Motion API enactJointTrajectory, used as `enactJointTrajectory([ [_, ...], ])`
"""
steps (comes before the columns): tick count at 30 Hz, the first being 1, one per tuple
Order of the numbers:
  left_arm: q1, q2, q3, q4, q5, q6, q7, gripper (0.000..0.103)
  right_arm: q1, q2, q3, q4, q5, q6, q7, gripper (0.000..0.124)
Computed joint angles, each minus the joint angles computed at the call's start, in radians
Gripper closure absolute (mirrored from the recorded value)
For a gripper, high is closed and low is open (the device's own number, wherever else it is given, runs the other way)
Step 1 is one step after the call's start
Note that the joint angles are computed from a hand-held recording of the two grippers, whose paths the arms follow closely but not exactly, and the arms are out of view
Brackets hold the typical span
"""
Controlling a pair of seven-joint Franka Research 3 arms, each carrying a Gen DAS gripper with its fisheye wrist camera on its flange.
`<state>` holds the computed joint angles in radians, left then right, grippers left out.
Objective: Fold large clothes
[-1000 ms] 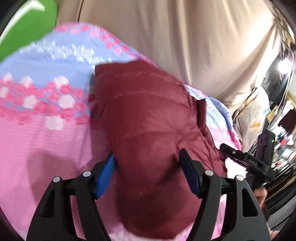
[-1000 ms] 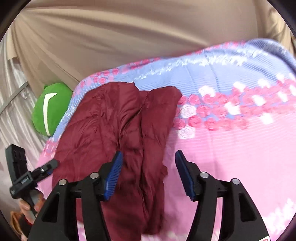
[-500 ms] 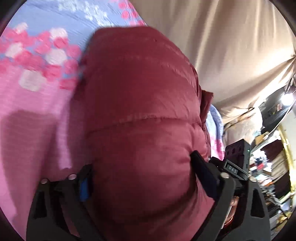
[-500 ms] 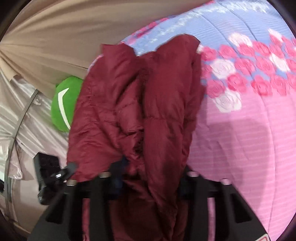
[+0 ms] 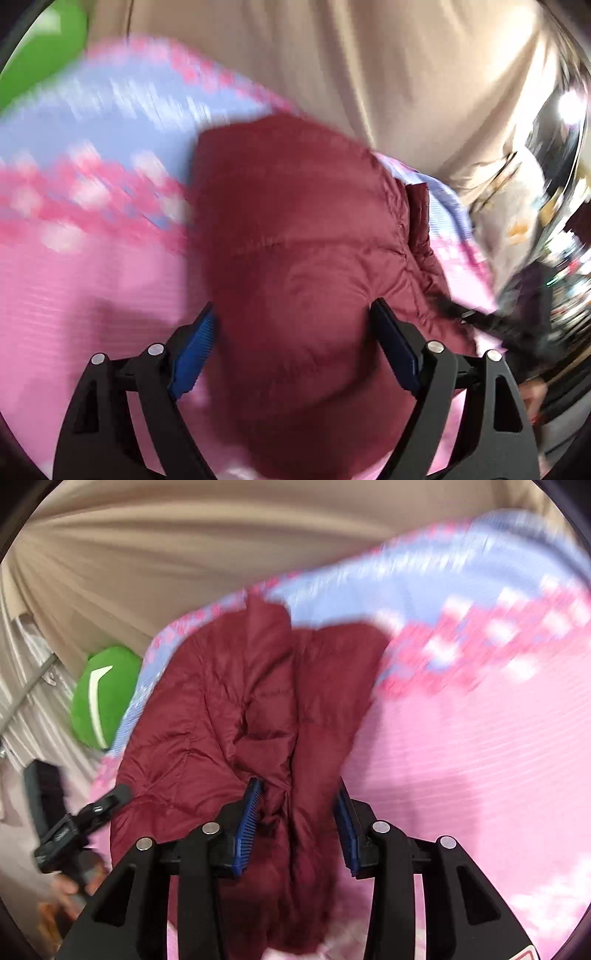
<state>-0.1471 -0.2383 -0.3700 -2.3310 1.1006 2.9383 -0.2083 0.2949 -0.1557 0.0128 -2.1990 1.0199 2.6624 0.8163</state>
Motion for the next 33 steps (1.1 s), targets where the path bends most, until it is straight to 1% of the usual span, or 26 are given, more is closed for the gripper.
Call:
enactJointTrajectory([
  [2,-0.042,-0.076,-0.045,-0.006,-0.035,-0.186,0.067,0.023,0.018,-0.067,0.022,-0.044,-0.007,0.110,-0.038,0.095],
  [3,-0.058,-0.096,-0.077,0.007,-0.030,-0.267,0.084,0.022,0.033,-0.080,0.027,-0.044,-0.016,0.139,-0.056,0.100],
  [5,-0.086,-0.076,-0.109,0.053,-0.025,-0.345,0.104,0.022,0.054,-0.056,0.044,-0.004,-0.083,0.183,-0.061,0.108],
  [7,-0.116,-0.031,-0.111,0.089,-0.034,-0.369,0.107,0.022,0.062,0.015,0.049,0.063,-0.155,0.193,-0.033,0.108],
  [8,-0.131,-0.009,-0.108,0.103,-0.036,-0.375,0.105,0.022,0.068,0.047,0.041,0.094,-0.193,0.190,0.007,0.105],
  [9,-0.145,0.027,-0.113,0.128,-0.030,-0.400,0.098,0.022,0.039,0.110,0.062,0.150,-0.293,0.184,0.118,0.090],
  [10,-0.158,0.035,-0.104,0.130,-0.034,-0.416,0.105,0.022,0.028,0.139,0.064,0.176,-0.373,0.182,0.201,0.079],
  [11,-0.175,0.068,-0.107,0.155,-0.038,-0.460,0.114,0.022,0.021,0.176,0.064,0.207,-0.450,0.182,0.283,0.069],
  [12,-0.188,0.087,-0.102,0.164,-0.036,-0.479,0.112,0.022,0.015,0.220,0.061,0.255,-0.469,0.141,0.315,0.071],
  [13,-0.199,0.112,-0.095,0.177,-0.031,-0.494,0.106,0.022,0.000,0.261,0.064,0.308,-0.433,0.069,0.300,0.080],
  [14,-0.212,0.130,-0.086,0.187,-0.038,-0.505,0.105,0.022,-0.017,0.287,0.071,0.344,-0.389,0.013,0.271,0.111],
  [15,-0.223,0.139,-0.074,0.190,-0.042,-0.511,0.098,0.022,-0.051,0.304,0.096,0.370,-0.329,-0.036,0.241,0.115],
  [16,-0.237,0.141,-0.065,0.194,-0.049,-0.528,0.094,0.022,-0.050,0.291,0.089,0.362,-0.269,-0.029,0.204,0.116],
  [18,-0.261,0.149,-0.048,0.198,-0.056,-0.558,0.078,0.022,-0.075,0.240,0.101,0.318,-0.084,0.021,0.070,0.117],
  [19,-0.270,0.155,-0.040,0.202,-0.063,-0.565,0.078,0.022,-0.091,0.233,0.110,0.309,-0.046,0.026,0.054,0.117],
  [20,-0.276,0.167,-0.033,0.208,-0.068,-0.572,0.073,0.020,-0.072,0.256,0.084,0.317,-0.077,0.014,0.083,0.117],
  [21,-0.284,0.182,-0.029,0.220,-0.066,-0.592,0.076,0.020,-0.063,0.287,0.075,0.334,-0.160,-0.001,0.146,0.116],
  [22,-0.293,0.198,-0.027,0.234,-0.057,-0.616,0.075,0.019,-0.056,0.324,0.070,0.355,-0.228,-0.027,0.187,0.115],
  [23,-0.304,0.211,-0.025,0.250,-0.055,-0.640,0.083,0.018,-0.056,0.345,0.073,0.361,-0.251,-0.037,0.189,0.115],
  [24,-0.320,0.235,-0.027,0.280,-0.061,-0.694,0.103,0.018,-0.053,0.337,0.073,0.351,-0.277,-0.021,0.211,0.116],
  [25,-0.333,0.250,-0.024,0.296,-0.066,-0.725,0.112,0.018,-0.050,0.325,0.072,0.343,-0.302,-0.013,0.238,0.115],
  [27,-0.349,0.256,-0.011,0.301,-0.076,-0.741,0.108,0.018,-0.047,0.258,0.072,0.282,-0.315,0.052,0.270,0.112],
  [29,-0.356,0.248,0.000,0.291,-0.082,-0.732,0.096,0.018,-0.047,0.139,0.084,0.173,-0.183,0.134,0.139,0.109],
  [30,-0.357,0.246,0.004,0.288,-0.085,-0.728,0.093,0.018,-0.033,0.081,0.079,0.123,-0.114,0.156,0.067,0.106],
  [32,-0.362,0.248,0.005,0.292,-0.090,-0.734,0.092,0.018,0.007,-0.015,0.052,0.042,-0.027,0.131,-0.043,0.105],
  [33,-0.364,0.250,0.006,0.296,-0.093,-0.741,0.093,0.017,0.022,-0.041,0.041,0.014,-0.022,0.116,-0.062,0.105],
])
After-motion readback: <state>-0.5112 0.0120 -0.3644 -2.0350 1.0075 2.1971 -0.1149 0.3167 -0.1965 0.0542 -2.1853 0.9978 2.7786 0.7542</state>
